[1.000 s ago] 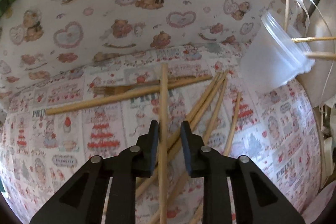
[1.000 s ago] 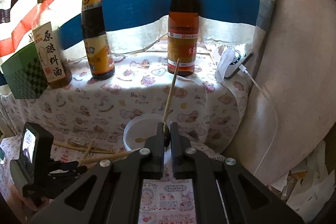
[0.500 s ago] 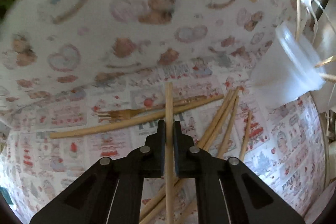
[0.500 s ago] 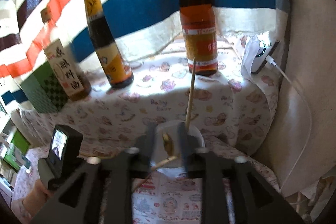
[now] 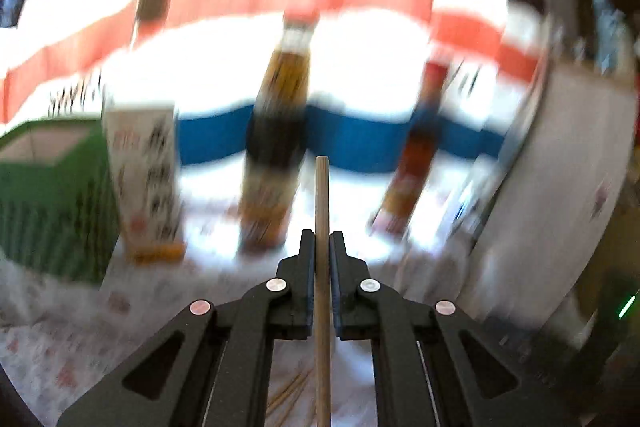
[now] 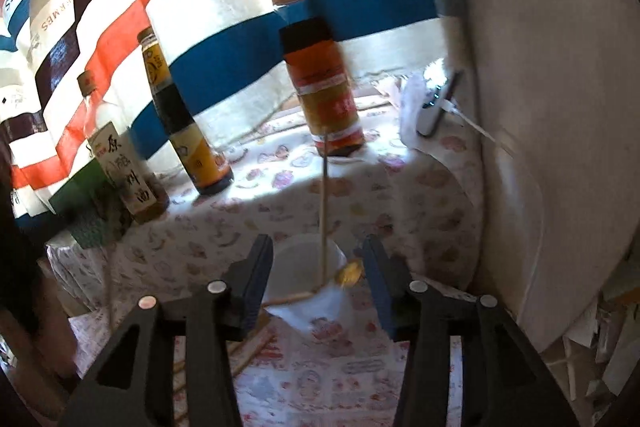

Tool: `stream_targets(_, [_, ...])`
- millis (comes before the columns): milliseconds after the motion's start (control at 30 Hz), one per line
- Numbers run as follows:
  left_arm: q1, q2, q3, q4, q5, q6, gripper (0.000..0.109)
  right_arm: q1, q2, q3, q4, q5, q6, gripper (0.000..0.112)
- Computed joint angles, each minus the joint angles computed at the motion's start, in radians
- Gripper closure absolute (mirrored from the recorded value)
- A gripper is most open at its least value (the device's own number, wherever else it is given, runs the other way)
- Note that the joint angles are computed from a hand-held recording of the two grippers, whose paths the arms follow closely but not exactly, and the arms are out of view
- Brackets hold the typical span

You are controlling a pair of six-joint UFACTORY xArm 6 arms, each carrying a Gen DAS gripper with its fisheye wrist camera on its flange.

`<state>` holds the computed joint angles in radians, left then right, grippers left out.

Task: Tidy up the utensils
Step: 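Lower the gold spoon into the white cup and open the right tool, then lower the chopstick into the white cup and open the left tool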

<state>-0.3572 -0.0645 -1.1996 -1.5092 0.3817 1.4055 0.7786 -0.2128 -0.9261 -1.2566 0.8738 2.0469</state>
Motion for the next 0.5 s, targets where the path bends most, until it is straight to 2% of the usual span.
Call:
stream_targets(33, [-0.014,-0.009,-0.008,-0.098,-0.021,0.076,0.103,-0.002,-0.003,0.009,-0.003,-0.004,0.005,0.067])
stream_targets(100, [-0.021,-0.016,-0.032,-0.212,-0.036,0.172,0.103,-0.022,-0.002,0.024,-0.003,-0.044,0.005,0.067])
stream_targets(233, [-0.061,0.041,-0.103,-0.203,-0.093,0.189,0.103,-0.063,0.017,0.031,0.03,-0.104,-0.013,0.067])
stream_targets(300, [-0.064,0.079,-0.119,-0.084,-0.083,0.075,0.103,-0.068,0.026,0.03,0.042,-0.103,-0.023,0.067])
stream_targets(433, [-0.026,0.16,-0.154,0.237,0.042,-0.259,0.103,-0.078,0.027,0.038,0.063,-0.103,-0.03,0.067])
stream_targets(500, [-0.01,0.187,-0.17,0.324,0.095,-0.358,0.103,-0.078,0.022,0.041,0.067,-0.097,-0.034,0.067])
